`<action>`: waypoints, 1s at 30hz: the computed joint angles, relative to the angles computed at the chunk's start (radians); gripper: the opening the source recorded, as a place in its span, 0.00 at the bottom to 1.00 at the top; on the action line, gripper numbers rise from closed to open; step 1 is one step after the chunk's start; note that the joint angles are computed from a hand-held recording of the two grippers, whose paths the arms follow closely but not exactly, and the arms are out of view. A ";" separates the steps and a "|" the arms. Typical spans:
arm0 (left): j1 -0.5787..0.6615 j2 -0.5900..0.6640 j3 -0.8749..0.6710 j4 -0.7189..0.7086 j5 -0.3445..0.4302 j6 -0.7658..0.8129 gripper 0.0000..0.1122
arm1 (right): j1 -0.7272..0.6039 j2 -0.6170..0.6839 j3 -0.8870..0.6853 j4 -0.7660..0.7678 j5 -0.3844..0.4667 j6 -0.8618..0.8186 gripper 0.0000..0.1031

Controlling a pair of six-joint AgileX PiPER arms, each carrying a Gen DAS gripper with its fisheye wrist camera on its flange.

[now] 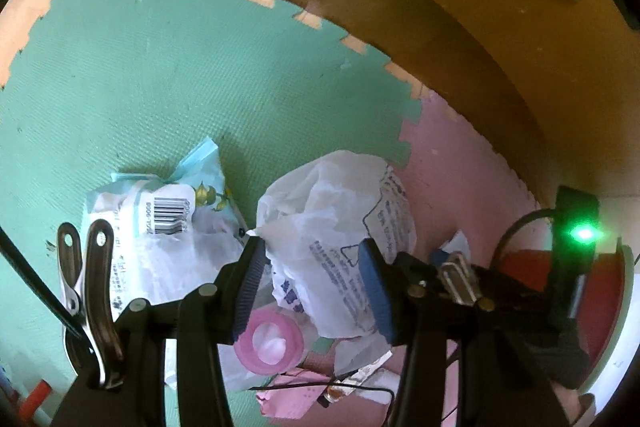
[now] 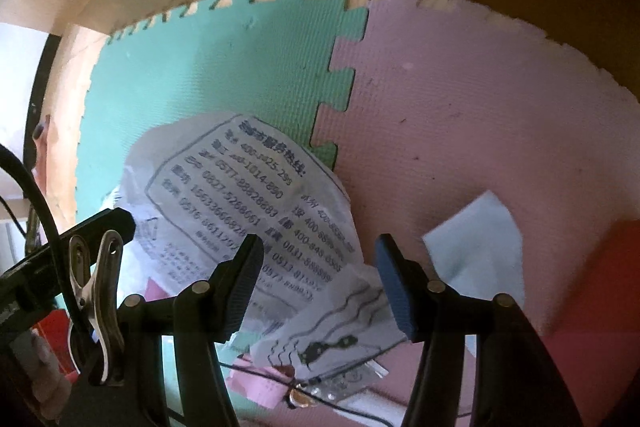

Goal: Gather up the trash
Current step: 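Grasp the white printed paper sheet and tissue with both tools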

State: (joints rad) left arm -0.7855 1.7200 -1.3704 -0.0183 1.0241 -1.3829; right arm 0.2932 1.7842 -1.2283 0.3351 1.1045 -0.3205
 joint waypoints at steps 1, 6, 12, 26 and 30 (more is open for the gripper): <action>0.000 -0.004 0.025 -0.010 -0.028 -0.003 0.43 | 0.006 0.012 0.002 -0.002 -0.007 0.006 0.57; -0.017 -0.011 0.081 -0.020 -0.096 -0.015 0.22 | 0.008 0.046 0.012 0.005 -0.023 0.021 0.57; -0.025 -0.023 0.083 -0.002 -0.113 -0.009 0.12 | -0.018 0.078 -0.019 0.062 0.028 0.023 0.37; -0.029 -0.116 0.204 0.027 -0.061 -0.065 0.09 | -0.048 0.030 -0.002 0.081 -0.009 -0.034 0.46; -0.017 -0.117 0.227 0.013 -0.077 -0.046 0.09 | -0.056 0.061 0.000 0.158 -0.009 -0.061 0.49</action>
